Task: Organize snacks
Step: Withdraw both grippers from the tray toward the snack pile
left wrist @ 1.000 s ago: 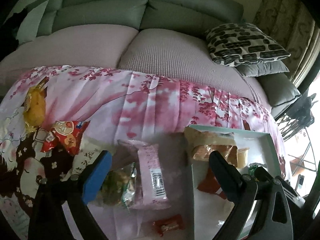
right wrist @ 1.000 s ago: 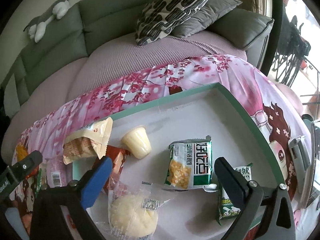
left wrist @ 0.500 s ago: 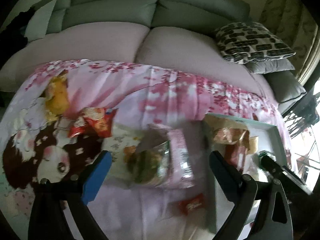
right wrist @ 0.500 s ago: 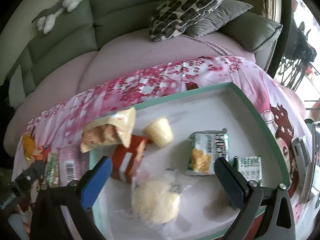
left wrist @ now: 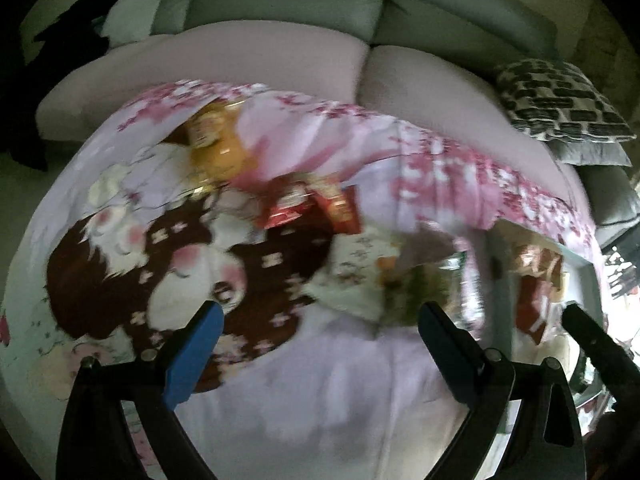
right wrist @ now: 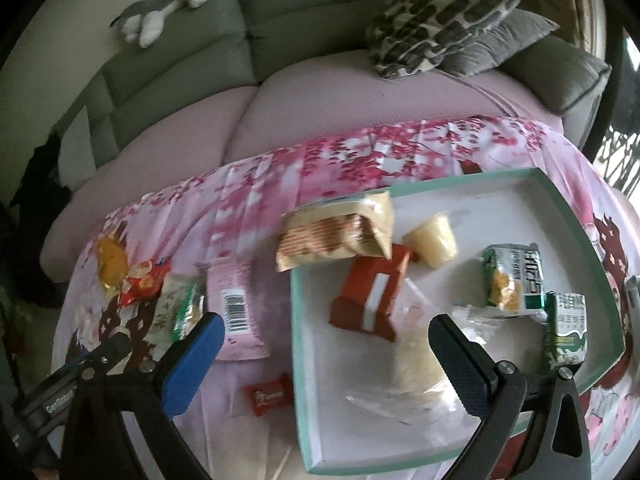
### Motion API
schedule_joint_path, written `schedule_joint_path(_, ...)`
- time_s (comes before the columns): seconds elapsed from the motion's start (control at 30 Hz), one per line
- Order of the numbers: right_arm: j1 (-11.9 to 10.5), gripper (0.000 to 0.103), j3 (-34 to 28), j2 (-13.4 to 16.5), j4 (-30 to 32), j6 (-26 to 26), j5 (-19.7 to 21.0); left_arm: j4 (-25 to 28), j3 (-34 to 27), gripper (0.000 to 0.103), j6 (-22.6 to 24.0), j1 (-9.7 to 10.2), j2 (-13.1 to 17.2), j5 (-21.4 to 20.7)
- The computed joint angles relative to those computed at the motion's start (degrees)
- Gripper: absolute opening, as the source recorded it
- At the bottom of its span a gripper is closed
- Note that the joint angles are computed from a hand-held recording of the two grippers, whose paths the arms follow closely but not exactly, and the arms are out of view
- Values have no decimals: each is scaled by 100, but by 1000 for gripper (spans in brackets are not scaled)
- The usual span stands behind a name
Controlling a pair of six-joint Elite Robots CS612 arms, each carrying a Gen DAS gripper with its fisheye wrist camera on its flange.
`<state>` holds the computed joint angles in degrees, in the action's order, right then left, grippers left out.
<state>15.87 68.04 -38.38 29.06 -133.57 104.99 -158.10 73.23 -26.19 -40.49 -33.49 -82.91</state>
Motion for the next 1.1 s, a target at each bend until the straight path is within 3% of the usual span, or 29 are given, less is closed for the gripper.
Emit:
schedule_joint_path(0.27,86,103,-231,142,86,-90,-437,129,164,98,-176,167,-78,-105)
schedule_joint_path(0.43,212,102,-487,297,283,-404,-502,397,121,98,55,182,-81,-214)
schedule_joint_path(0.7,331,81,-790,461,565,-695,-458,589,112,98,183,209,-101,-208)
schedule_joint_path(0.97,350,67,-1157,745,976,-903,-660,688,105,98,89,243,-99,-149)
schedule_joint_path(1.1,369,66,-1326,874,1189,-984,-635,650,102,98,132,246,-100,-214)
